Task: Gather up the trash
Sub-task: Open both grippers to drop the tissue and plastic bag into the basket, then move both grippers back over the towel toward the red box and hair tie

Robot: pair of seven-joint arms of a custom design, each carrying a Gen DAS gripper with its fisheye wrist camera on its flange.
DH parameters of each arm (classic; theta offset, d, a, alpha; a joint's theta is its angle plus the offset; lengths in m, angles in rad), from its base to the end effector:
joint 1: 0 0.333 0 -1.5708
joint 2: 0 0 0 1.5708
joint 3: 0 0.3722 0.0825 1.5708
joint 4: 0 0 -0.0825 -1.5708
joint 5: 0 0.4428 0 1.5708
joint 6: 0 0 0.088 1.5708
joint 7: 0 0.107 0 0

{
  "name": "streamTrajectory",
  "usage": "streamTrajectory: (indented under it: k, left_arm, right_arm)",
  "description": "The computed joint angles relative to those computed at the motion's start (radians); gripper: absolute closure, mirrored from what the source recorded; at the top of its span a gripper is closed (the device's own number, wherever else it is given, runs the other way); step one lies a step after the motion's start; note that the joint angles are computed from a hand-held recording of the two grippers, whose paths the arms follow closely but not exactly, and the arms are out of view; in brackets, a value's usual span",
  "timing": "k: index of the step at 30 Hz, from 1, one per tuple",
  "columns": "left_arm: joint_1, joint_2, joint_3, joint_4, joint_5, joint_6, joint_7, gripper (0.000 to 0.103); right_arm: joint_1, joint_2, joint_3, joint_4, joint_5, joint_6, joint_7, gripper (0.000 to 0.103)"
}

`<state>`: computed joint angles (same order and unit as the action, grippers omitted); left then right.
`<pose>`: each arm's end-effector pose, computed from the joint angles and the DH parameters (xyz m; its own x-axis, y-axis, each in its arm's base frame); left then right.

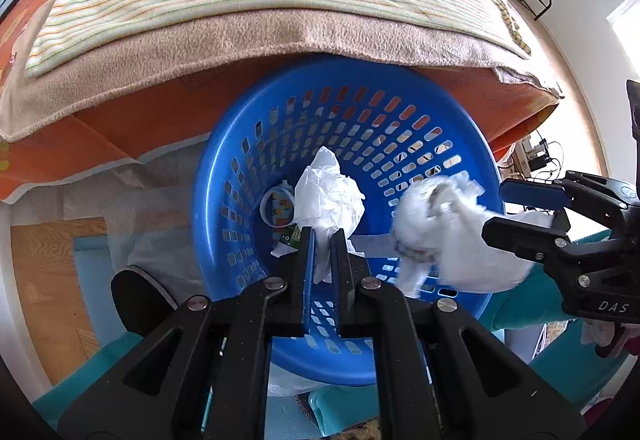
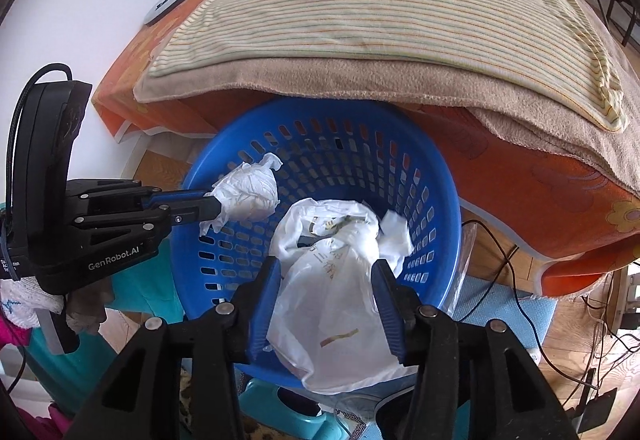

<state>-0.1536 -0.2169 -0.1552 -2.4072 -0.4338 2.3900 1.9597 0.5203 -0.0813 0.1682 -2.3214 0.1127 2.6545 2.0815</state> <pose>0.4911 -0.1622 0.4361 -0.4140 -0.8806 0.2307 -0.8986 0.3550 -0.2578 0.4446 0.3632 0.4374 0.1303 -0.9568 -0.2599 -0.9493 -0.0447 -0.3112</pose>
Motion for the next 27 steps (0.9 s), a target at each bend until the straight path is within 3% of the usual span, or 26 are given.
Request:
streamTrajectory:
  k: [3,5,7,17,23,27]
  left_arm:
    - [0.003,0.005,-0.001,0.002,0.009,-0.006,-0.009,0.091]
    - [0.003,0.004,-0.003,0.000,0.012,0.002,-0.016,0.075]
    - [0.003,0.001,-0.003,-0.003,0.012,0.013,-0.022,0.067]
    - [0.006,0.002,-0.004,0.002,0.028,0.022,-0.048,0.066]
    - [0.006,-0.002,0.000,0.009,0.022,0.032,-0.052,0.066]
    - [0.008,-0.008,0.005,0.024,0.010,0.033,-0.055,0.066]
  right_arm:
    - [-0.003,0.001,0.002,0.003,-0.015,-0.006,0.016,0.043]
    - [-0.003,0.002,0.003,0.005,-0.024,-0.009,0.022,0.042]
    - [-0.004,0.002,0.004,0.005,-0.033,-0.012,0.028,0.040]
    - [-0.007,-0.005,0.009,0.004,-0.097,-0.012,0.073,0.027]
    - [-0.008,-0.013,0.009,0.004,-0.136,-0.007,0.092,0.026]
    - [0.000,-0.030,-0.001,-0.009,-0.086,0.030,0.054,0.026]
